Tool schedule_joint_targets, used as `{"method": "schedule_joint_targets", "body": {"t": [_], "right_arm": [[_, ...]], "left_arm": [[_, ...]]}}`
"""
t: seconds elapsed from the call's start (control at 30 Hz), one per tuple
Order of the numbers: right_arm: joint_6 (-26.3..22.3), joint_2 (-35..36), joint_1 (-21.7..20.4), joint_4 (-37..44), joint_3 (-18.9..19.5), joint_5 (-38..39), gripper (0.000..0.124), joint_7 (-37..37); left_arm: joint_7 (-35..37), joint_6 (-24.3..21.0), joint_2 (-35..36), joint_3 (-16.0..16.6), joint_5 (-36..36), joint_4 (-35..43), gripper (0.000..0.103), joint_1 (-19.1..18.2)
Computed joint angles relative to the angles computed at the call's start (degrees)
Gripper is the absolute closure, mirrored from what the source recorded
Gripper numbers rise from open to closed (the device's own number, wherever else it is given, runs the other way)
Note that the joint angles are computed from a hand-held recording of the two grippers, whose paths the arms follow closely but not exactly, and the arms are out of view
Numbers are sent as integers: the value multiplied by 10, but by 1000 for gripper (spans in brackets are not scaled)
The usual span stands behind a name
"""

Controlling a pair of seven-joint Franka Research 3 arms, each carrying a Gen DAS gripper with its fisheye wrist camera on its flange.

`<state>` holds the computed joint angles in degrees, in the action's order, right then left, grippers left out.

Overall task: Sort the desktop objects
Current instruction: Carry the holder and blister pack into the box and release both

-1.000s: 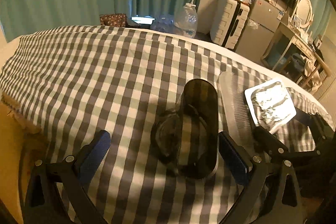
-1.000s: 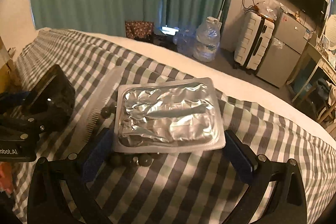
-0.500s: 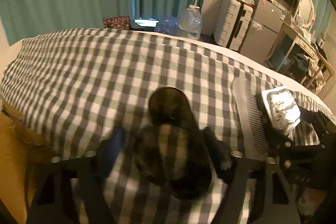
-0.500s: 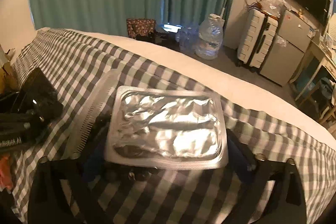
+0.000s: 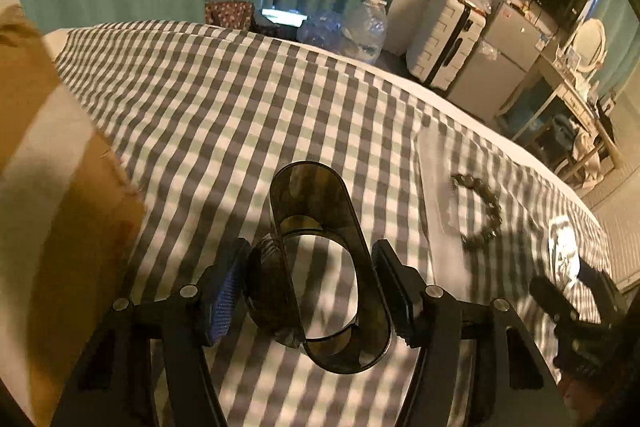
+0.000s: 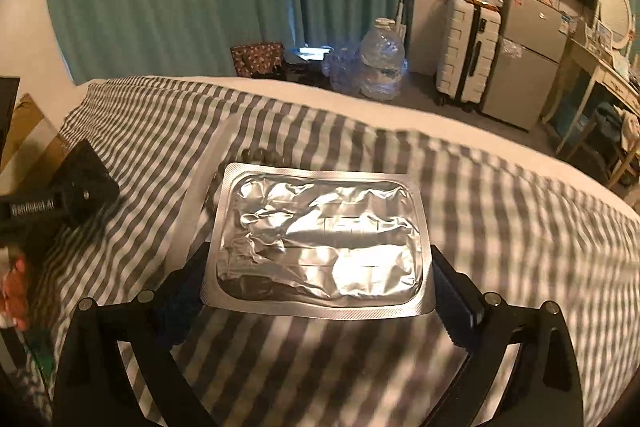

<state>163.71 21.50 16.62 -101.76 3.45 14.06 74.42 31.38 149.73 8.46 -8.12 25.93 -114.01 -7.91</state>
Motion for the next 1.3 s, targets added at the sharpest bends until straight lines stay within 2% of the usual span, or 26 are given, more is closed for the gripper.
{"method": "schedule_joint_targets", "body": {"t": [0.03,0.1,0.2,0.27,0.5,0.57,0.63,0.7,0.83,0.9,1.0,1.07,1.2,1.3], "right_arm": [[-3,-20,3,-23,-4,-4,26,4],[2,-51,10,-62,-9,-15,26,12],[-4,-101,18,-113,-15,-42,26,28],[3,-129,12,-136,-4,-29,26,20],[77,-223,21,-209,8,-104,26,76],[77,-244,19,-220,18,-125,26,91],[65,-259,14,-220,31,-158,26,113],[52,-266,17,-214,38,-157,26,113],[30,-257,39,-174,47,-111,26,100],[43,-249,58,-155,50,-63,26,75],[43,-215,80,-96,64,-49,26,79],[31,-178,98,-42,73,-33,26,68],[-19,-76,144,98,79,-54,26,79],[-56,-8,180,188,68,-76,26,92]], "left_arm": [[1,-35,-3,-2,-2,10,39,-4],[9,-70,-16,-7,-21,9,39,-4],[-1,-56,-63,-11,-30,-33,39,-2],[-11,-62,-95,-15,-16,-48,39,-3],[-23,-59,-202,-29,16,-91,39,7],[-29,-50,-242,-30,30,-114,39,16],[-13,-40,-275,-22,14,-138,39,20],[4,-39,-308,-14,2,-163,39,27],[38,-19,-361,4,-14,-214,39,50],[22,-14,-400,7,-22,-250,39,72],[-30,-12,-441,-2,-12,-287,39,122],[-35,-15,-448,-1,1,-296,39,143],[-37,-33,-445,-2,14,-307,39,164],[-37,8,-442,30,-18,-333,39,154]]}}
